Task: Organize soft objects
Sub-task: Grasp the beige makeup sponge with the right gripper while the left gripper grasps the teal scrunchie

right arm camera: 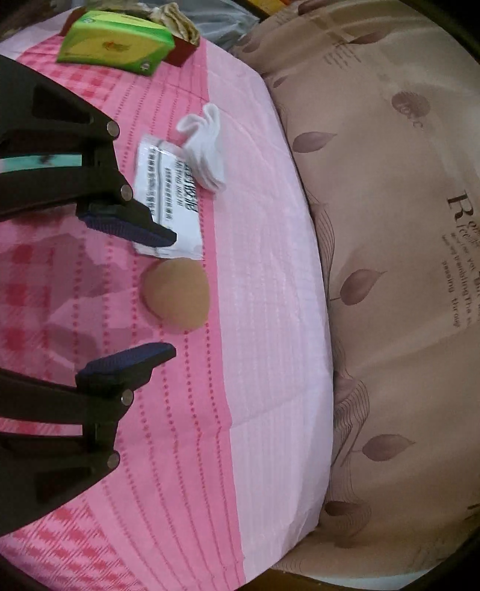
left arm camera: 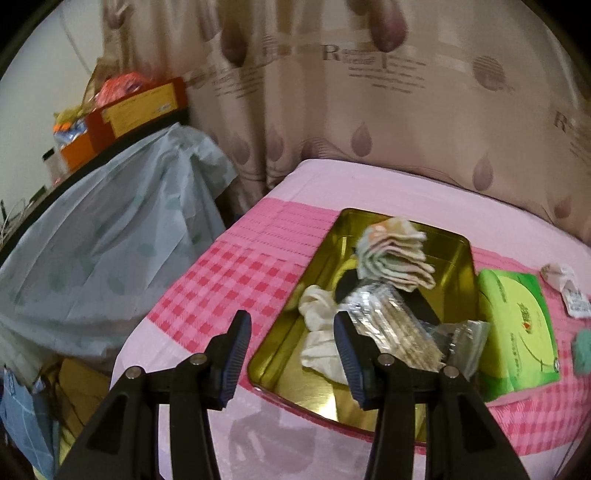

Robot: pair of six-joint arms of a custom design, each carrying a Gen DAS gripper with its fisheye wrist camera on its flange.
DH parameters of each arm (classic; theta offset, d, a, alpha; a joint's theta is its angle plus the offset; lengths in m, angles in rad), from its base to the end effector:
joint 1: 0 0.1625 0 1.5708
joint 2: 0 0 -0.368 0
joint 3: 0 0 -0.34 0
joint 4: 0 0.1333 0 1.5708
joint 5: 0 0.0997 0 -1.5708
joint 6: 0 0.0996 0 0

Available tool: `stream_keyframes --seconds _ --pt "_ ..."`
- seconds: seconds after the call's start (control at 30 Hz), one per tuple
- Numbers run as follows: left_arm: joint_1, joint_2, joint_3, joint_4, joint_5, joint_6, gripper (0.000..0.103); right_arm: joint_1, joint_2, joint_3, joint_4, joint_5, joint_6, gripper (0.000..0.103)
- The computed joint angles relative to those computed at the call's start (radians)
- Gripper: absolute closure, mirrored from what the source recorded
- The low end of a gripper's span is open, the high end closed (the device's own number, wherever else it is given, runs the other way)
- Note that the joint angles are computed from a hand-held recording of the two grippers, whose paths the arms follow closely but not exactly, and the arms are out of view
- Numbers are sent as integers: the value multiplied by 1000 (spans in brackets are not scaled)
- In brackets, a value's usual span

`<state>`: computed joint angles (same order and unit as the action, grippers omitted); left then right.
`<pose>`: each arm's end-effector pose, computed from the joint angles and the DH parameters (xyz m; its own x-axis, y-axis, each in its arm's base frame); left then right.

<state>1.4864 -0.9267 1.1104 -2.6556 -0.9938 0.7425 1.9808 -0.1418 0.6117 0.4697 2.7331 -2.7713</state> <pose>0.1294 -0.6960 0.4210 -0.6065 0.1563 -0.7796 0.6276 0.6961 -0.3487 0.2817 -0.5430 -0.0302 -0.6573 0.5833 0.4771 -0.0900 0.5678 -0.8182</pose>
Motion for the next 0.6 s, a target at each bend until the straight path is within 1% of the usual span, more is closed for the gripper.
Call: stream_keyframes --seconds 0.03,0.13,0.23,0.3,0.33,0.37,0.4,0.5,0.53,0.6 --pt "-4 -6 17 -13 -4 16 56 -5 3 -8 -3 -6 -12 45" --pt "-16 -30 74 -49 -17 58 56 -25 31 -69 13 -17 -49 45" --pt "-31 -59 129 -28 -34 54 55 -47 43 -94 29 -36 -58 47" --pt "-48 -74 173 -27 -40 55 55 -62 14 -33 -5 -62 -57 49" --pt "-55 -80 191 -23 -44 55 55 -66 -4 3 -29 -76 -58 53" --pt "-65 -87 212 -15 -51 55 55 -68 -26 46 -73 -86 -78 58" --pt "-75 -92 233 -12 -55 59 55 -66 -36 67 -95 -88 -97 58" --pt "-102 -102 285 -1 -71 72 55 -62 -33 86 -107 -75 -127 59" --pt "-113 -107 308 4 -79 74 55 -59 -42 111 -126 -73 -129 59" --pt "-130 -115 343 23 -101 74 55 -53 -85 209 -196 -73 -132 60"
